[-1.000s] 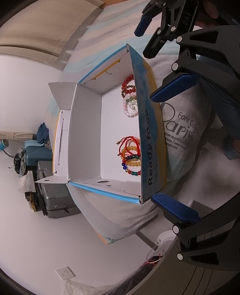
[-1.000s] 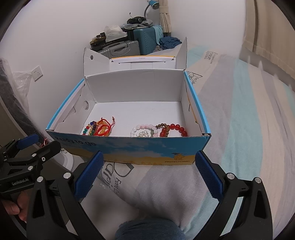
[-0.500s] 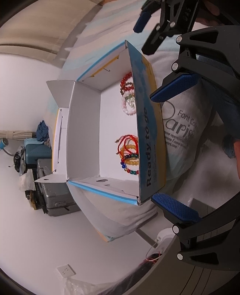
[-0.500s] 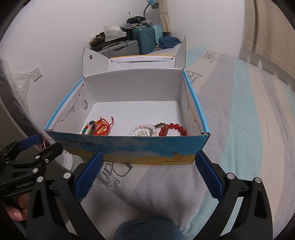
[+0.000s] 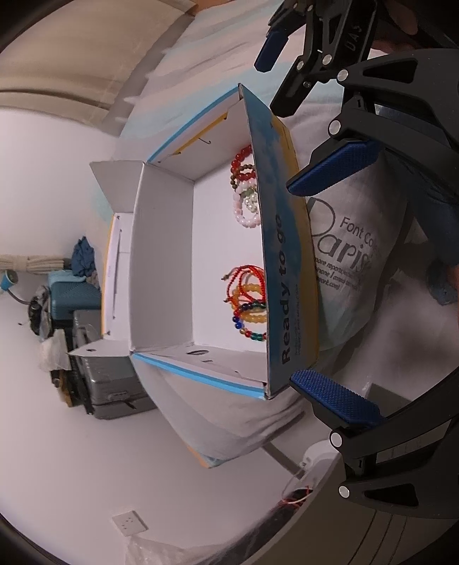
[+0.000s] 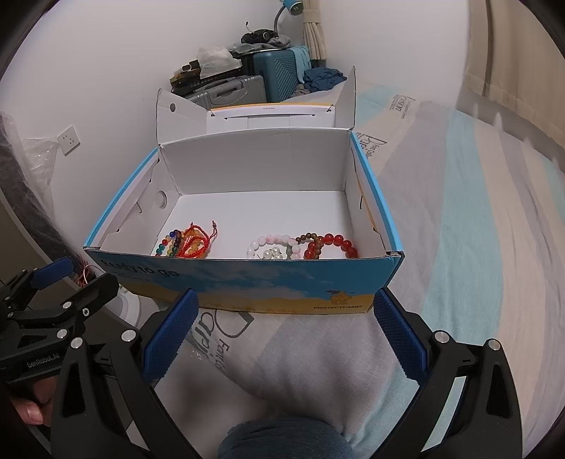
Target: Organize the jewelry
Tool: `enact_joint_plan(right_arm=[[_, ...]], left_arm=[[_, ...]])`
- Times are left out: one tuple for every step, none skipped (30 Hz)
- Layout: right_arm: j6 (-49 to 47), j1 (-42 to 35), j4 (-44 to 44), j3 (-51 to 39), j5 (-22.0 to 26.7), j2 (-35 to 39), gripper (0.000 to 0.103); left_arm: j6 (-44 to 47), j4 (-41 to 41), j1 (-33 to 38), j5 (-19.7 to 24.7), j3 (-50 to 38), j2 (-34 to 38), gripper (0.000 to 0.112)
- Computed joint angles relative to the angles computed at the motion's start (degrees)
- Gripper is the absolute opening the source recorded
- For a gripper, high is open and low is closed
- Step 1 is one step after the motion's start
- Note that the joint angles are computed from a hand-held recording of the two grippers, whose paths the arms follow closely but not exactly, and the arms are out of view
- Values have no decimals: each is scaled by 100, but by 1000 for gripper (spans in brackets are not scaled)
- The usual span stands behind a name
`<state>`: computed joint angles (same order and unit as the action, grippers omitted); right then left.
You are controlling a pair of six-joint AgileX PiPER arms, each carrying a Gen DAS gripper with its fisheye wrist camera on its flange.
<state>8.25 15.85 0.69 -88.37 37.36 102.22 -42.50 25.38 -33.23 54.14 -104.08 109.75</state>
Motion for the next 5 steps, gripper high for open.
enact_joint_plan(right_arm=[[8,2,-2,-1,4,-2,95],[3,3,7,-5,8,-3,95],[18,6,-18,-4,4,-3,95],[24,8,-32,-2,1,-5,95],[18,5,-25,7,-4,-10,95]], left_arm=[[-15,7,7,-19,11,-6,97],[-19,33,5,0,2,-1,97],[-14,45,2,28,-16,11,97],[-10,46,0,50,-28,18,97],[5,34,0,85,-54,33,97]])
